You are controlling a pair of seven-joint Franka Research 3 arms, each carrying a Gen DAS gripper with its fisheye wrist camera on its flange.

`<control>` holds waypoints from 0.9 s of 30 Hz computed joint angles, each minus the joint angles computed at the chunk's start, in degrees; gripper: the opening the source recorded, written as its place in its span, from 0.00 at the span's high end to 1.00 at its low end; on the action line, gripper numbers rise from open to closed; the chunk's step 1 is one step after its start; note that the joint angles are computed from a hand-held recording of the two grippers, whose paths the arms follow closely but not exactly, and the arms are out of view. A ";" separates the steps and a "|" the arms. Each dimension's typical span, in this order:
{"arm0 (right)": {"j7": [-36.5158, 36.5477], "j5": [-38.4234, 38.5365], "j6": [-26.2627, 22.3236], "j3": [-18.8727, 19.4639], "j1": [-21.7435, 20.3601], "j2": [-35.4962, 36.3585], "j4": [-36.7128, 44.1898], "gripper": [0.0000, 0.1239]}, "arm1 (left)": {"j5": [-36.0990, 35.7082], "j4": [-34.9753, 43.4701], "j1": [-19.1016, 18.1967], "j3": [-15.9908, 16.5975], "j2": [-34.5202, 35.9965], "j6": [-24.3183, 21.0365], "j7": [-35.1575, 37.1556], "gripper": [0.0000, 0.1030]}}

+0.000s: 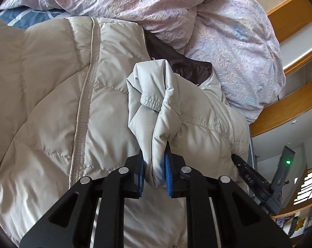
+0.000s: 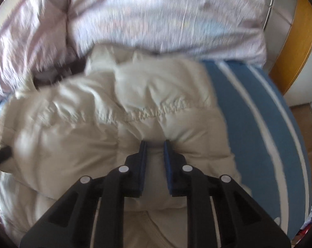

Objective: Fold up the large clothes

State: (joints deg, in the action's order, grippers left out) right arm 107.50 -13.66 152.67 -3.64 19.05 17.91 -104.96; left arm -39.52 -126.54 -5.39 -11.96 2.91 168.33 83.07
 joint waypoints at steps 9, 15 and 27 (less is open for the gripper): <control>2.41 -3.24 -0.61 -0.69 1.04 0.67 0.35 0.85 | 41.32 -5.21 2.73 0.53 -5.57 8.70 -32.77 0.50; 3.94 -4.37 -0.50 -0.99 1.42 0.61 0.22 0.85 | 37.45 0.61 -1.99 2.39 -0.57 6.12 -24.32 0.42; 5.32 -5.85 4.99 0.43 0.80 -1.34 -2.65 0.84 | 57.87 6.18 -2.43 5.34 5.58 -4.00 -42.68 0.60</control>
State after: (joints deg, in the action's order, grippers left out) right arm 112.83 -19.51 157.66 -3.22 19.85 16.57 -107.61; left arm 18.36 -120.36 -7.82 -6.62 8.49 164.33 40.40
